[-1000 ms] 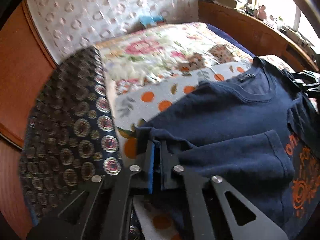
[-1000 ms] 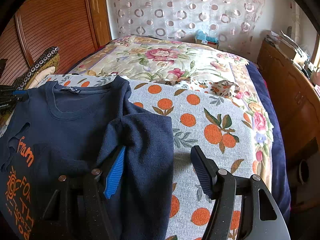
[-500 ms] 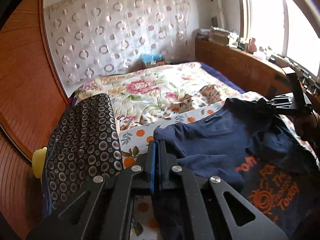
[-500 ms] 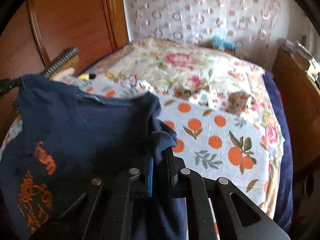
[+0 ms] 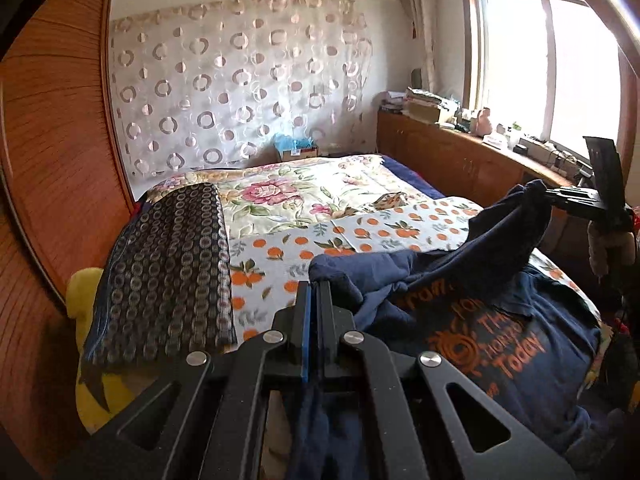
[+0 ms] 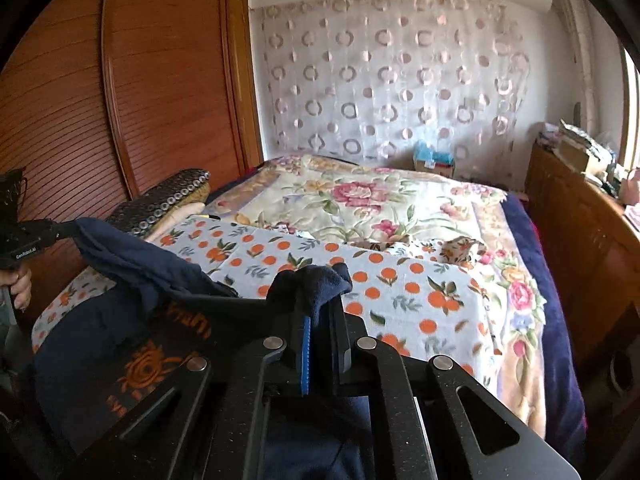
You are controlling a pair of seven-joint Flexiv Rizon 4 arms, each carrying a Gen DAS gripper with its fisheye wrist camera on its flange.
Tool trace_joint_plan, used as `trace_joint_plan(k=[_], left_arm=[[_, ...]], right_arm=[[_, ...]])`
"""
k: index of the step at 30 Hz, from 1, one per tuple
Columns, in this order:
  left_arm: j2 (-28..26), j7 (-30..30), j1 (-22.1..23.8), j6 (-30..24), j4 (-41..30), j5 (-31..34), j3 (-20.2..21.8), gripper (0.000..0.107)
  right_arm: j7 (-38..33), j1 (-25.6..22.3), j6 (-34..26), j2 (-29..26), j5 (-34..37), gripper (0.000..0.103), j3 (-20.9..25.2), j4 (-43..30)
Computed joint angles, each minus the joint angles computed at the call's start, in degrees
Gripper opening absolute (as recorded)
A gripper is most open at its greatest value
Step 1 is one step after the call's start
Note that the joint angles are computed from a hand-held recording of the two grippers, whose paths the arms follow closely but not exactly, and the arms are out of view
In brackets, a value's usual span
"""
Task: Fold small clothes
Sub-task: 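Close both tools on the folded shirt edge and lift it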
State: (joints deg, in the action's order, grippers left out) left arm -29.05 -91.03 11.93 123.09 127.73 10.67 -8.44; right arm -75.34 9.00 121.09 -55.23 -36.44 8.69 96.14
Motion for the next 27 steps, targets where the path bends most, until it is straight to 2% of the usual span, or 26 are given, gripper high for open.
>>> trace_joint_plan(k=[4,9,13,19,22,27], left_arm=[[1.7,-2.2,-0.5,5.7,5.7,0.6,1.6,0.003],[3.4,-6.6,0.6,11.4,11.4,3.4,2.8,0.003],[4.6,-7.7,-0.1,14.3,15.1,4.1,4.7,0.003],[6.6,-8.1,-1.2,14.8,18.6,4.2,6.1,0.003],[6.0,-7.8,-0.8,15.0,18.9,5.6,6.2,0.003],[3.2,-8.6,0.3,13.1,17.7,5.7,5.1,0.003]], right_arm=[[-4.7,3.0,7.1,3.0,7.2,0.006,-3.6,8.9],[-8.4,3.0,11.5,6.6,11.3,0.006,-4.1,18.7],[-9.6,2.5,11.4,9.9,12.9,0.006,-3.5,23.8],[-8.4,-0.3,8.9,14.2,10.7,0.006,-1.5,27.5],[-6.6,-4.0,8.4,14.4,6.0,0.006,0.4,28.7],[-6.7,-2.8,4.8,13.7,8.0,0.006,-1.0,28.9]])
